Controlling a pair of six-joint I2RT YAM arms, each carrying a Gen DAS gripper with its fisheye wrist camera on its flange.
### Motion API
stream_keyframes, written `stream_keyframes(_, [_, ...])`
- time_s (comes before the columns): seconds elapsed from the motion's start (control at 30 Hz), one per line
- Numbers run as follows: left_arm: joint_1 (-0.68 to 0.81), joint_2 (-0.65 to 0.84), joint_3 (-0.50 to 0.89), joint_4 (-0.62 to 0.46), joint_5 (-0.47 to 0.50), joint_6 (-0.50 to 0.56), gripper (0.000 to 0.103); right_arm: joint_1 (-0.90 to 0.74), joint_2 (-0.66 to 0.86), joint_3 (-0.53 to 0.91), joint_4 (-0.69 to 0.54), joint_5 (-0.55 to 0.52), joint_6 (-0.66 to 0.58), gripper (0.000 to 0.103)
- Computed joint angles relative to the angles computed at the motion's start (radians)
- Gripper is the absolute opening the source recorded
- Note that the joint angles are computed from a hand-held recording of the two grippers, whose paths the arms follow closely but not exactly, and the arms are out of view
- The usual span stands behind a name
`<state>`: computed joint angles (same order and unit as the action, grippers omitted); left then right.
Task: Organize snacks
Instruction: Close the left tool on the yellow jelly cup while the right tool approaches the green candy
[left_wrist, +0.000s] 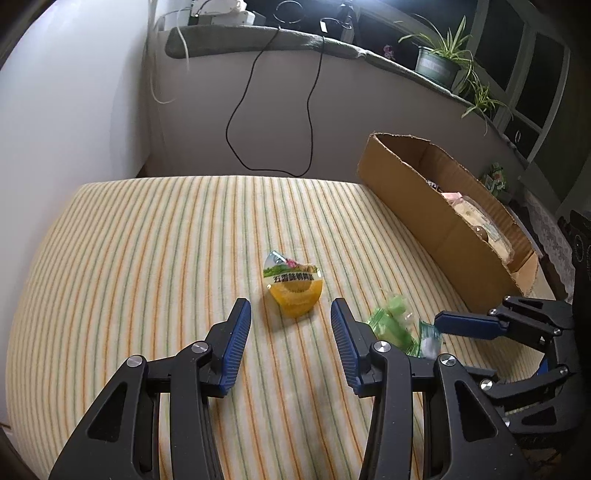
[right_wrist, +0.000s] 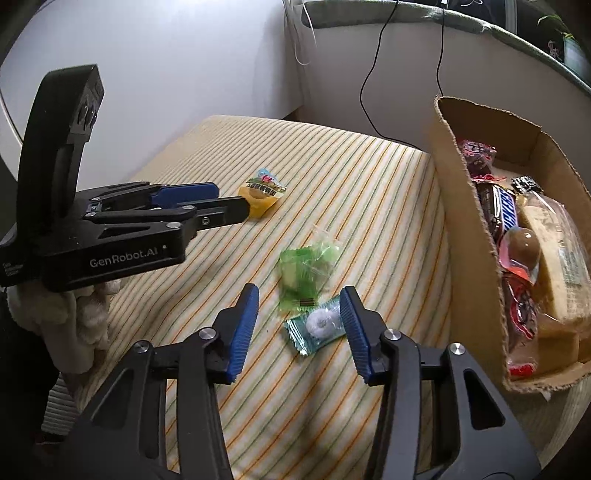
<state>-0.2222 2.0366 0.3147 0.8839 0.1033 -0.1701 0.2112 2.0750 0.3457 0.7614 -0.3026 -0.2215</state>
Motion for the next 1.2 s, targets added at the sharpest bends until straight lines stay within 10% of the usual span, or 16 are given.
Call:
stream_keyframes(0.7, [0.014, 0.088, 0.116, -0.057, 0.013, 0.022, 0.043, 0.033, 0.073, 0.107, -0.006, 0.043, 0.150, 0.033])
stream_keyframes(1.2, [0.018, 0.102, 0.110, -0.032, 0.013, 0.016, 0.024, 0.061, 0.119, 0.178, -0.021, 0.075, 0.159, 0.021])
